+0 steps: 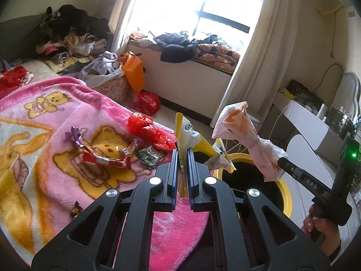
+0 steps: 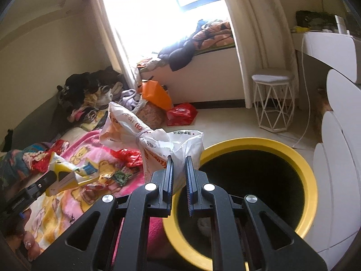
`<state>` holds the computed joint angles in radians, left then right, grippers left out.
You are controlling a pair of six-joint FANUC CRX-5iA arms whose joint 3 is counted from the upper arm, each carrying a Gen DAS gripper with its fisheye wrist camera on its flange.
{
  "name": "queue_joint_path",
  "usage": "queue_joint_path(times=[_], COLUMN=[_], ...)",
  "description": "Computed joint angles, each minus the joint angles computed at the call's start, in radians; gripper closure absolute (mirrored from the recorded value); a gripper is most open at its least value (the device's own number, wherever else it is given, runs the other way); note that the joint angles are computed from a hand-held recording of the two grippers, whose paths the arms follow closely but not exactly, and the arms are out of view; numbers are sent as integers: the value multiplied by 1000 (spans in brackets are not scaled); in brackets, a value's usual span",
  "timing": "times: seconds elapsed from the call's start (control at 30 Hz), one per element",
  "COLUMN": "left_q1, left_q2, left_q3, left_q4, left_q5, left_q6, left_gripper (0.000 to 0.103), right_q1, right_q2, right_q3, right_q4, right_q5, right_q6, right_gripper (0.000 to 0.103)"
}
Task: Collect trash
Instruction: 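Lift and carry the white bag and yellow chip bag over the bin with both tools, then open both tools to drop the white bag and chip bag into the bin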
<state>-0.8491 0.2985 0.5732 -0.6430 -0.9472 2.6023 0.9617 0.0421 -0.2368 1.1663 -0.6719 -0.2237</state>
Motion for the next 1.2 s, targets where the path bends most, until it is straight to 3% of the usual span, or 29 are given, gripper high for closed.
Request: queue_joint_path(times=[0.37, 1.2], left_q1=[-12, -22], left_q2=[58, 189], left_q3=[67, 196], left_q4=[36, 132], left_q5=[10, 9], left_q6=[-75, -244], left_gripper=[98, 98], right_q1=[-19, -42], right_q2=[-18, -7], right_q3=[-30, -20], right_q4=[4, -189], right_q5=[-50, -168], right_q6=[-53, -21], right_gripper=[93, 93])
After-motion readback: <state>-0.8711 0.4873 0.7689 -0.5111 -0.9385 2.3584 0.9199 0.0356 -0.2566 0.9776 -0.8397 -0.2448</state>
